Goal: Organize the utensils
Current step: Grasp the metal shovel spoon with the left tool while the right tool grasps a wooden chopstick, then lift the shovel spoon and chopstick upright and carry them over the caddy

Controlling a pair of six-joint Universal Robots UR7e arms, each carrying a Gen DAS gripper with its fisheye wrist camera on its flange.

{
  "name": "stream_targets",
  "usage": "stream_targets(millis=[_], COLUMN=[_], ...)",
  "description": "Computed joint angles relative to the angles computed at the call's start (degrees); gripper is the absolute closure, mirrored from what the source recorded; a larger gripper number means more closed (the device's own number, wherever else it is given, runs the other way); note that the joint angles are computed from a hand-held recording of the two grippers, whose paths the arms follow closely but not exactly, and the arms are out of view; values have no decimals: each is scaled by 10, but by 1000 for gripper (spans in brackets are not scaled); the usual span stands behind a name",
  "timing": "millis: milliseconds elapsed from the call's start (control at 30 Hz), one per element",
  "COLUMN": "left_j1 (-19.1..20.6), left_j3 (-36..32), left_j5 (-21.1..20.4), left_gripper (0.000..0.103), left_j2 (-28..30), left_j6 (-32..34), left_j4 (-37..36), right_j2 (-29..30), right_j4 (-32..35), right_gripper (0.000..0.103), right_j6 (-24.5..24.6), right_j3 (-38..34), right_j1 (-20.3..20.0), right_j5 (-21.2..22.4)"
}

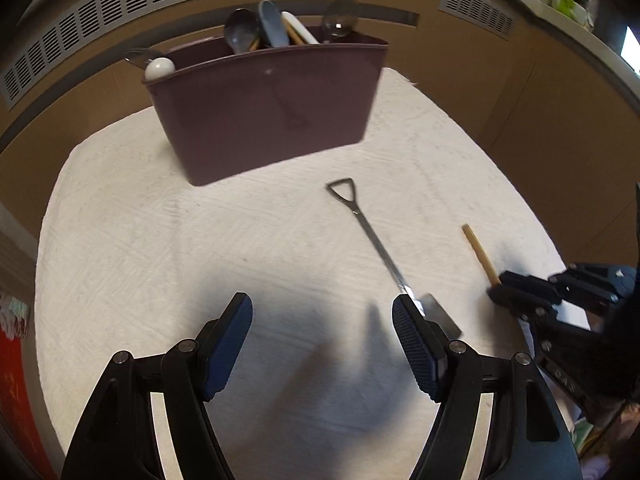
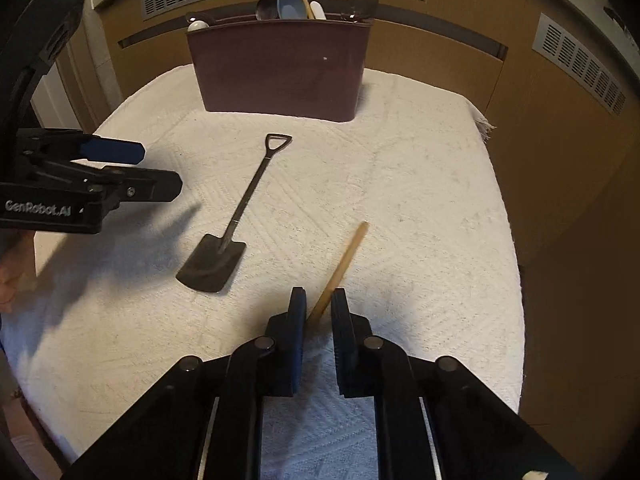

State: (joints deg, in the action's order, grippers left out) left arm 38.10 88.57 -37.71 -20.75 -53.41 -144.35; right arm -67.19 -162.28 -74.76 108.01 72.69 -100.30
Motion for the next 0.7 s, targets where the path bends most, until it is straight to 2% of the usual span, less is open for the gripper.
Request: stream_targets(millis=[133, 200, 333, 400, 500, 533, 567, 600, 633, 700], left_j1=[-14, -22, -32, -32, -34, -33, -33, -31, -30, -27], left_j3=[12, -1, -56, -75, -81, -84, -83, -81, -77, -65], left_j5=[-35, -43, -1, 7, 21, 25, 28, 31, 34, 32], left_gripper=[30, 30, 30, 31, 39, 47, 57, 62, 69, 72], left_j2=[18, 34, 65, 73, 80, 83, 84, 86, 86, 84], left_j6=[-19, -29, -57, -67, -66, -64, -58, -49, -44, -33], left_j4=[-76, -84, 8, 47, 57, 58, 49, 38, 30, 3], right_j2=[-6, -11, -29, -36, -46, -49, -52, -54, -56, -60], right_j4=[20, 32, 52, 39, 24, 20, 11, -2, -14, -33], right_gripper=[95, 95, 91, 89, 67, 56, 50, 47, 41, 27], right_j6=[6, 11, 11, 3, 9, 13, 16, 16, 14, 2], right_j3=[-14, -19, -19, -12, -7, -6, -4, 1, 6, 16], right_j1=[-11, -17, -32, -39, -48, -51, -55, -58, -60, -62], right_j5=[7, 13, 34, 44, 64, 73, 82, 91, 99, 109])
